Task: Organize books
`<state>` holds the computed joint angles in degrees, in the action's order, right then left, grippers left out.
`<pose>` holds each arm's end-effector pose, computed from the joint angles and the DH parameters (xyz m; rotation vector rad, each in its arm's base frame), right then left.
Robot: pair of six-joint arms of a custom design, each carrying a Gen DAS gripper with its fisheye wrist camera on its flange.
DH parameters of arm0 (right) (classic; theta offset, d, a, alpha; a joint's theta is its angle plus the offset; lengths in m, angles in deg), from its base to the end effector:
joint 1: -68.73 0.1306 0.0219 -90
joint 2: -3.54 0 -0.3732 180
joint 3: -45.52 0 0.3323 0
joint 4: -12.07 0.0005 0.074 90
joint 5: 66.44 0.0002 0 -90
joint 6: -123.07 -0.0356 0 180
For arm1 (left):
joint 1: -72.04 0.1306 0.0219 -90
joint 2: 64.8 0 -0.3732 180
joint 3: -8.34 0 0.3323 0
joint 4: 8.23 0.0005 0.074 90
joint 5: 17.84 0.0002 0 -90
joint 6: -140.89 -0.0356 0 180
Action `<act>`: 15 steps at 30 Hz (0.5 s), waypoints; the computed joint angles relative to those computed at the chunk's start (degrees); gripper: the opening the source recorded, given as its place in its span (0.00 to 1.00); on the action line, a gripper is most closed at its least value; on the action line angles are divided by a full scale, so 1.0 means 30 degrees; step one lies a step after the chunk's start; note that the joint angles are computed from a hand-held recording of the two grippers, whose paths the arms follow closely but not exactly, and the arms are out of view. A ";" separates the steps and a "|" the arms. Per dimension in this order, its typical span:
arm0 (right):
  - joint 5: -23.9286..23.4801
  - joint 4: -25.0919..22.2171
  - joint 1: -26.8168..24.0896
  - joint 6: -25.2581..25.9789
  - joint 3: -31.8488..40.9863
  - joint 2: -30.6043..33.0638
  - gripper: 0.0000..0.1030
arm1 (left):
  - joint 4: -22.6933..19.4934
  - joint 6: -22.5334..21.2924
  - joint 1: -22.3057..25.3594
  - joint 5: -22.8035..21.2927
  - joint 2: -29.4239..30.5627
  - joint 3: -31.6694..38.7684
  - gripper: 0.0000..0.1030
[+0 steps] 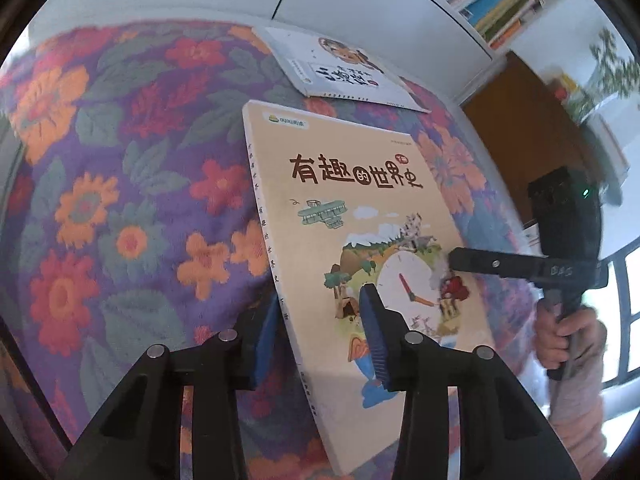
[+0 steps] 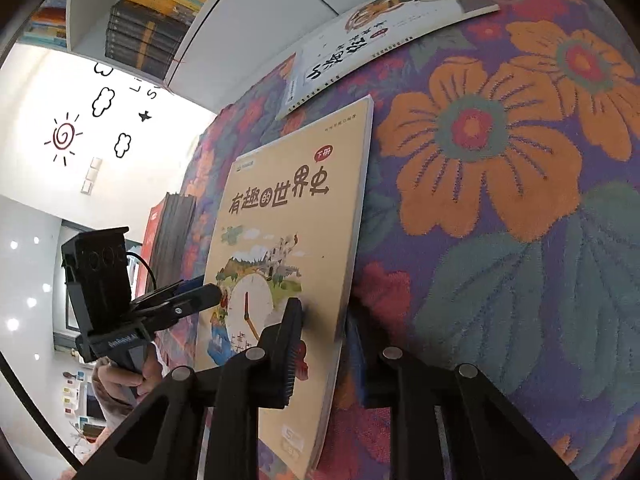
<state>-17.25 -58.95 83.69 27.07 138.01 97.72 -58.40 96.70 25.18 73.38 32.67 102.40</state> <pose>0.3913 0.1281 0.3966 -0.3737 2.7576 1.0931 0.3184 -0.3416 0.3926 0.0335 2.6430 -0.6485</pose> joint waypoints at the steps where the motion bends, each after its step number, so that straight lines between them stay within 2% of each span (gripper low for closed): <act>1: 0.0111 0.0022 -0.0056 0.0027 -0.0063 -0.0089 0.18 | -0.0172 -0.0011 -0.0142 -0.0410 0.0088 0.0145 0.39; 4: 0.1436 0.0851 0.0566 -0.0796 -0.0382 -0.0596 0.22 | -0.0535 0.0181 -0.0279 -0.0871 0.0231 0.0436 0.39; 8: 0.2897 0.0183 0.1203 -0.1366 0.0136 -0.0786 0.23 | -0.2484 -0.0118 -0.0546 -0.1506 0.0817 0.1815 0.39; 10: 0.2952 0.0015 0.1380 -0.1398 0.0255 -0.0879 0.22 | -0.2881 -0.0355 -0.0624 -0.1716 0.0840 0.2060 0.39; 15: 0.2579 0.0170 0.1633 -0.1829 0.0129 -0.1328 0.22 | -0.2703 -0.0389 -0.0387 -0.1512 0.0248 0.1729 0.39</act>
